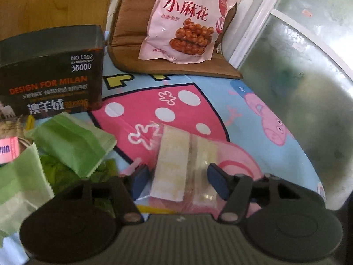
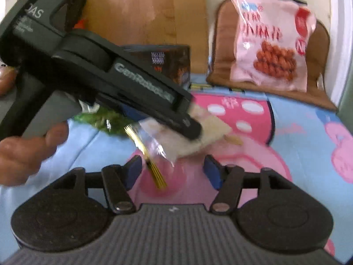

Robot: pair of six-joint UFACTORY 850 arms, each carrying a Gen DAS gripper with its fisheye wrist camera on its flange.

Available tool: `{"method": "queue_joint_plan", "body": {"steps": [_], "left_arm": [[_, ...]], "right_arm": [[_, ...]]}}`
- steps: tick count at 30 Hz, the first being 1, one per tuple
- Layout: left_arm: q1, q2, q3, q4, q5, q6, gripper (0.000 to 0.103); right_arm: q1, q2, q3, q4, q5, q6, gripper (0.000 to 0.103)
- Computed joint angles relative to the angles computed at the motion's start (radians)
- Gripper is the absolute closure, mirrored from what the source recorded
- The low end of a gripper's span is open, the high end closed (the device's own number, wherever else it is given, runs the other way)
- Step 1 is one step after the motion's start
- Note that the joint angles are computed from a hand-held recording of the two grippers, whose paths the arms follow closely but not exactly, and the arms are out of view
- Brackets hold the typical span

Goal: Organize snacks
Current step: 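Carry the pastry bag into the black box and open the left gripper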

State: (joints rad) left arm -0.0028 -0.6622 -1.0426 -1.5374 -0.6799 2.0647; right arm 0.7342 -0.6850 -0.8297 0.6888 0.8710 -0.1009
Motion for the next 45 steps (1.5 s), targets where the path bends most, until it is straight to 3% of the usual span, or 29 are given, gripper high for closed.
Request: {"method": "queue_joint_plan", "body": {"steps": [3,5,8,11,14,18,20,22,24,27,31,33,34,37,41,43,45], "left_arm": [[0.042,0.015,0.010,0.009,-0.064,-0.015,0.044],[0.069,0.047,0.032,-0.025,-0.120,0.026,0.044],[0.097,0.104,0.061,-0.122,-0.188,0.127,0.044],[0.111,0.134,0.055,-0.231,-0.215,0.209,0.044],[0.113,0.107,-0.019,-0.288,-0.177,0.161,0.043],[0.092,0.016,-0.160,-0.317,-0.046,0.061,0.043],[0.091,-0.015,-0.208,-0.303,0.013,0.020,0.044],[0.115,-0.020,-0.212,-0.381,-0.007,0.077,0.043],[0.142,-0.023,-0.207,-0.494,-0.020,0.157,0.040],[0.146,-0.063,-0.266,-0.617,0.111,0.181,0.036],[0.142,-0.158,-0.389,-0.404,0.243,-0.085,0.040],[0.139,-0.188,-0.423,-0.224,0.239,-0.243,0.045],[0.138,-0.199,-0.429,-0.170,0.207,-0.290,0.053],[0.123,-0.165,-0.379,-0.209,0.224,-0.223,0.050],[0.145,-0.145,-0.354,-0.127,0.143,-0.287,0.050],[0.159,-0.109,-0.305,-0.191,0.115,-0.210,0.043],[0.186,-0.051,-0.221,-0.345,0.091,-0.034,0.037]], "right_arm": [[0.009,-0.011,-0.010,0.064,0.047,-0.007,0.056],[0.026,-0.009,0.009,0.057,0.137,0.049,0.057],[0.070,-0.011,-0.006,0.133,0.277,-0.032,0.057],[0.047,0.001,-0.035,0.084,0.349,-0.067,0.057],[-0.006,-0.001,-0.110,-0.014,0.309,-0.105,0.056],[-0.091,-0.056,-0.263,-0.163,0.139,-0.092,0.055],[-0.112,-0.092,-0.338,-0.169,0.063,-0.120,0.049],[-0.112,-0.113,-0.371,-0.086,0.059,-0.163,0.047],[-0.120,-0.092,-0.332,-0.105,0.091,-0.076,0.045],[-0.150,-0.060,-0.264,-0.188,0.099,0.136,0.044],[-0.184,-0.067,-0.271,-0.269,0.010,0.290,0.044],[-0.194,-0.079,-0.287,-0.320,-0.018,0.342,0.043],[-0.194,-0.086,-0.291,-0.342,-0.023,0.362,0.043],[-0.193,-0.092,-0.300,-0.374,-0.047,0.365,0.042],[-0.171,-0.083,-0.271,-0.286,-0.013,0.306,0.040],[-0.173,-0.065,-0.233,-0.296,0.018,0.365,0.041],[-0.159,-0.041,-0.184,-0.258,0.064,0.383,0.041]]}}
